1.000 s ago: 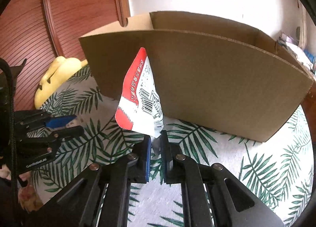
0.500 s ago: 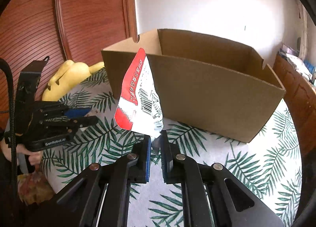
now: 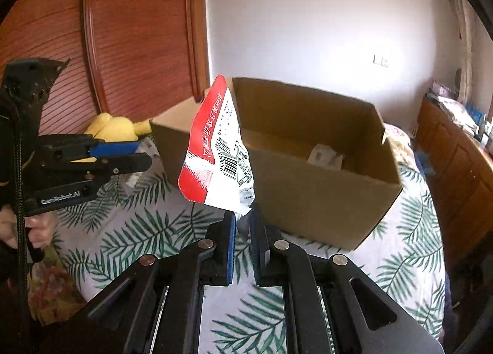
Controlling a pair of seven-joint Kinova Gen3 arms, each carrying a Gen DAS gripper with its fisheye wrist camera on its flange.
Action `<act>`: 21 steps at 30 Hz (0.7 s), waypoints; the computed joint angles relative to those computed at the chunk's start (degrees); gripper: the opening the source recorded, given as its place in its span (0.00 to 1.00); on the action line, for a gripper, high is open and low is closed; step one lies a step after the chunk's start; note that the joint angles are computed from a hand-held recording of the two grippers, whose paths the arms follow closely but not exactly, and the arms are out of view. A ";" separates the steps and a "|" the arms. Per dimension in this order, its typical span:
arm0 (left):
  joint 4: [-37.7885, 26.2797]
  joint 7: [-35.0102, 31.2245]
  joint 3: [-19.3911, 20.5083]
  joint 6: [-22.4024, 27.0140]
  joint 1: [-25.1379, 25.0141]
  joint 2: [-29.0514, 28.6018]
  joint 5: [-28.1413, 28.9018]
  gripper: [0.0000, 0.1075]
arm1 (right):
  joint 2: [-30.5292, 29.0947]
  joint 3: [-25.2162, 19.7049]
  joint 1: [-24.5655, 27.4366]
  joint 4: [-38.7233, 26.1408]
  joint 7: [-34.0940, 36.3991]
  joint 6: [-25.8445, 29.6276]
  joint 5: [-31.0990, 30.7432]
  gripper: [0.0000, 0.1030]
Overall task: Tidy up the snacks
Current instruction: 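Carry both snacks over the box and open both tools to drop them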
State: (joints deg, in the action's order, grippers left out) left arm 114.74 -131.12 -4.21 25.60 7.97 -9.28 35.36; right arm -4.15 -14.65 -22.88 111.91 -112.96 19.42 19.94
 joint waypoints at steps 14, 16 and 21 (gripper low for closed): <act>-12.84 10.96 4.75 4.45 -1.22 4.68 -8.59 0.22 | 2.74 2.17 0.20 -5.77 0.14 2.19 0.79 0.06; -14.17 12.83 5.72 4.55 -1.52 5.49 -10.30 0.22 | 3.18 3.08 0.18 -6.75 2.06 2.72 -1.20 0.06; -16.43 17.69 7.54 4.27 -1.71 7.68 -14.83 0.22 | 4.78 4.64 0.50 -8.93 4.03 4.01 -3.26 0.06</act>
